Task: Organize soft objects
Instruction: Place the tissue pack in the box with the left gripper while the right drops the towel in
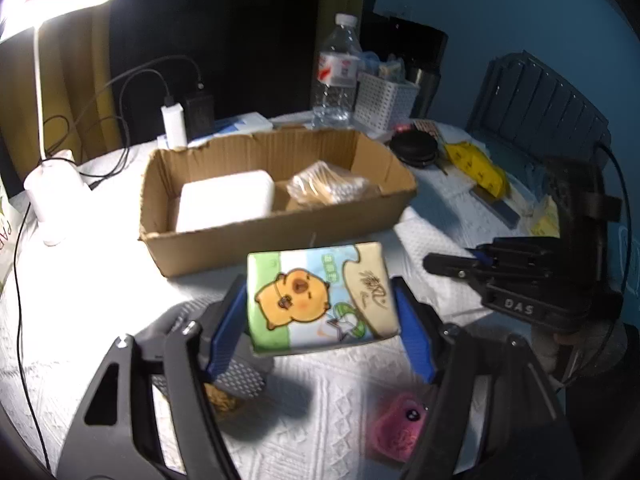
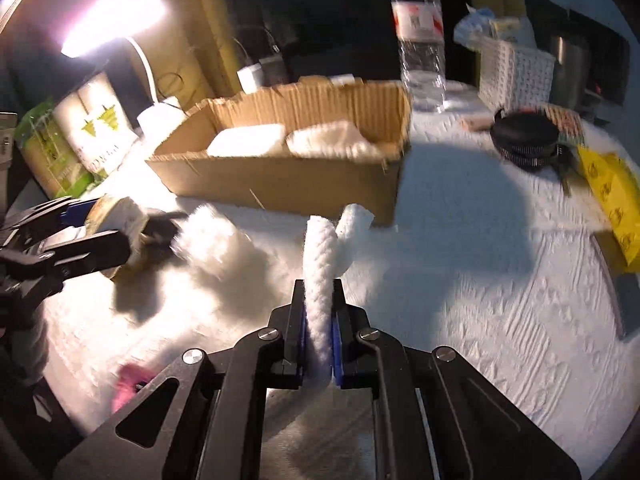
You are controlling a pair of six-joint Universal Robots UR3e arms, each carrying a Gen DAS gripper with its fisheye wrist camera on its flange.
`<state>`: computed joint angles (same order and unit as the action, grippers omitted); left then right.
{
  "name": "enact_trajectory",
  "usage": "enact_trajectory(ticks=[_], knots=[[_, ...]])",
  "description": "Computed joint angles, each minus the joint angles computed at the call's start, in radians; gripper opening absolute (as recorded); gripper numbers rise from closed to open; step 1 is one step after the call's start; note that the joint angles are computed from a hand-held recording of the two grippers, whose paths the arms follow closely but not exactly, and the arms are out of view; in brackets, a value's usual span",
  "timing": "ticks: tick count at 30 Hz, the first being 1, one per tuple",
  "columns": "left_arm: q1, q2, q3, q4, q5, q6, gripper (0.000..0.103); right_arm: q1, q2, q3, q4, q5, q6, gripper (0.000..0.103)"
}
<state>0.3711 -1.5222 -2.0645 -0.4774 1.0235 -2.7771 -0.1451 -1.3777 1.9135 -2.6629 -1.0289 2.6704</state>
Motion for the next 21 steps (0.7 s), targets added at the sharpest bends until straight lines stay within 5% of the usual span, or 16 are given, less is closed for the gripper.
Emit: enact_trajectory(ticks=[9, 21], knots=[[0.087, -0.039, 0.074, 0.011, -0.045, -0.002, 0.070, 0.036, -0.005, -0.155, 0.056, 0.042, 0.029, 0.011], [0.146, -0.136, 0.172, 0.030, -0.065, -0.008, 0.070, 0.157, 0.221, -0.508, 0.119, 0.037, 0.073, 0.011]])
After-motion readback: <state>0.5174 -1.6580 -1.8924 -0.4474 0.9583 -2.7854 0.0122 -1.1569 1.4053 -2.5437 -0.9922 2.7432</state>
